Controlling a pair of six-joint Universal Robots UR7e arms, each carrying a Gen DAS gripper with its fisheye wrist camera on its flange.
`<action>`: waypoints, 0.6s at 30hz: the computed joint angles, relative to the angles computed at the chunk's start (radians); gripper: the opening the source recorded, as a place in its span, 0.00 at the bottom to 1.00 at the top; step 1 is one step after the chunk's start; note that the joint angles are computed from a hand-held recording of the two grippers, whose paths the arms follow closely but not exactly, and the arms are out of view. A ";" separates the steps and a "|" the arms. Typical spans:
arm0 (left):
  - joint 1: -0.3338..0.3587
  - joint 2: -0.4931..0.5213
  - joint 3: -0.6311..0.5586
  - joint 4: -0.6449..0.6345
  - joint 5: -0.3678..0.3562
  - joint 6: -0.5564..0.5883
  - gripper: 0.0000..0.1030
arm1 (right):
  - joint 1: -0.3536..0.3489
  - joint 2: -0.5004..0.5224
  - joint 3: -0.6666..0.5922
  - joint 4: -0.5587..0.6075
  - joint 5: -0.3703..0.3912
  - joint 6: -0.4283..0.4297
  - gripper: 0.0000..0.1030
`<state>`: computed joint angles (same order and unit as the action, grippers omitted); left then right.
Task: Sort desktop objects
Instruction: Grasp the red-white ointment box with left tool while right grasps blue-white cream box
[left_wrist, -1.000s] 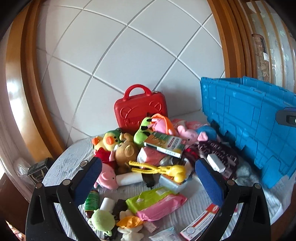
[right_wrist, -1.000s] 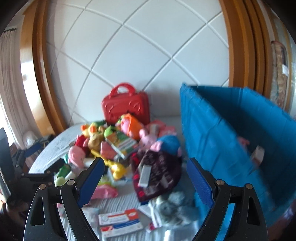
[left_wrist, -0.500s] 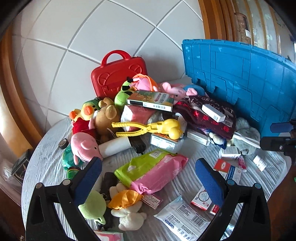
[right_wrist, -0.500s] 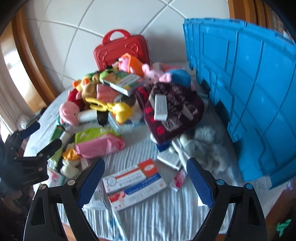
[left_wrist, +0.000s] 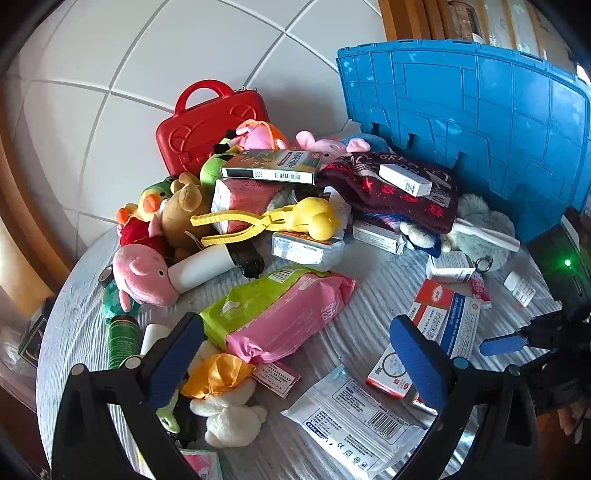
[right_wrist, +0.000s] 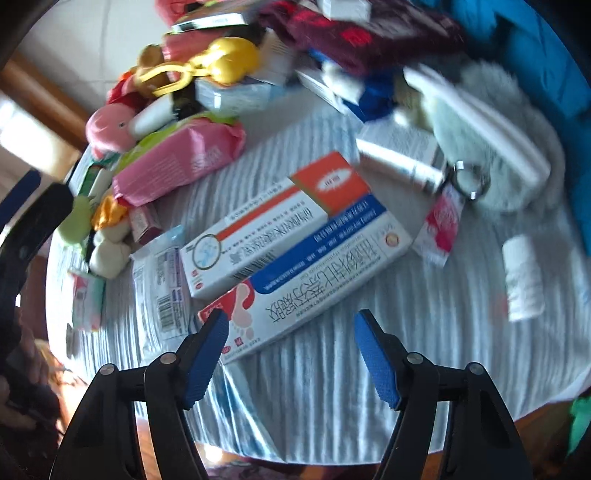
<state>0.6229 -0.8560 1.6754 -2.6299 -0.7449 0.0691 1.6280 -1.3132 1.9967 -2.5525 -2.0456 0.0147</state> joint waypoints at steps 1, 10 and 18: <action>0.007 0.001 -0.005 0.003 -0.013 0.011 0.99 | -0.004 0.000 0.006 -0.013 0.009 0.030 0.70; 0.072 0.011 -0.075 0.036 -0.215 0.215 0.99 | 0.074 0.111 -0.025 -0.105 -0.205 0.223 0.70; 0.113 0.053 -0.171 0.219 -0.409 0.354 0.99 | 0.110 0.131 -0.002 -0.082 -0.414 0.275 0.43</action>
<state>0.7354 -0.8031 1.5047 -2.4113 -1.1543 0.4231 1.7378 -1.1827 1.9944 -2.6341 -2.4594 0.2892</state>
